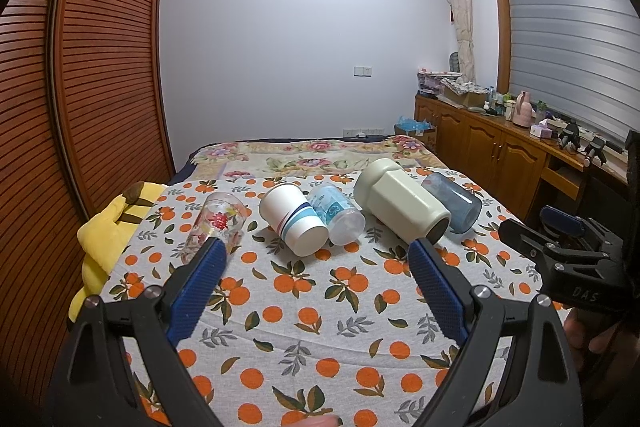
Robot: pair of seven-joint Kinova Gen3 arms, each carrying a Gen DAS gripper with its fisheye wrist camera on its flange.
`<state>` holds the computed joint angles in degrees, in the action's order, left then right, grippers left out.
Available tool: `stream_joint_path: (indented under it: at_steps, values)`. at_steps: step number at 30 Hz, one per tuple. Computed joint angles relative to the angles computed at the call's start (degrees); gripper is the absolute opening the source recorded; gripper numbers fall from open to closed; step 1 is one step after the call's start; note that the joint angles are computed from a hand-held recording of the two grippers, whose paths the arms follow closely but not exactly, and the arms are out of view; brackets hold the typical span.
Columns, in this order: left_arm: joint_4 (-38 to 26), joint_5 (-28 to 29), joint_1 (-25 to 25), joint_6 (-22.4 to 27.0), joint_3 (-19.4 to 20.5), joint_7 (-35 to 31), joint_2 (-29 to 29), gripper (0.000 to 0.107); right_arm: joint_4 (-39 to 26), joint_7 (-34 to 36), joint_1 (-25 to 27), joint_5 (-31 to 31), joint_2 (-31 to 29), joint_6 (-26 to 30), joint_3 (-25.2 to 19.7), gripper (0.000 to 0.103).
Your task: Flip cup upright
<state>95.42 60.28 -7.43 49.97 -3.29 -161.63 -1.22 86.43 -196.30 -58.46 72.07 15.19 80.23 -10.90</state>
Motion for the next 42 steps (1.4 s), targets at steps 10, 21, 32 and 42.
stream_joint_path:
  at_steps: [10, 21, 32, 42]
  values:
    - [-0.2, -0.8, 0.2, 0.1, 0.1, 0.7, 0.1, 0.093, -0.2, 0.3, 0.0, 0.0, 0.1, 0.2, 0.0, 0.102]
    - [-0.9, -3.1, 0.4, -0.7, 1.4, 1.6, 1.9, 0.093, -0.3, 0.8, 0.3, -0.9, -0.2, 0.4, 0.1, 0.102]
    - [-6.4, -9.2, 1.2, 0.8, 4.5, 6.0, 6.5, 0.093, 0.3, 8.5, 6.3, -6.6, -3.2, -5.6, 0.2, 0.1]
    - [-12.6, -15.5, 2.6, 2.2, 8.4, 10.0, 11.3, 0.093, -2.0, 25.0, 17.0, -18.1, -4.7, -14.7, 2.1, 0.092]
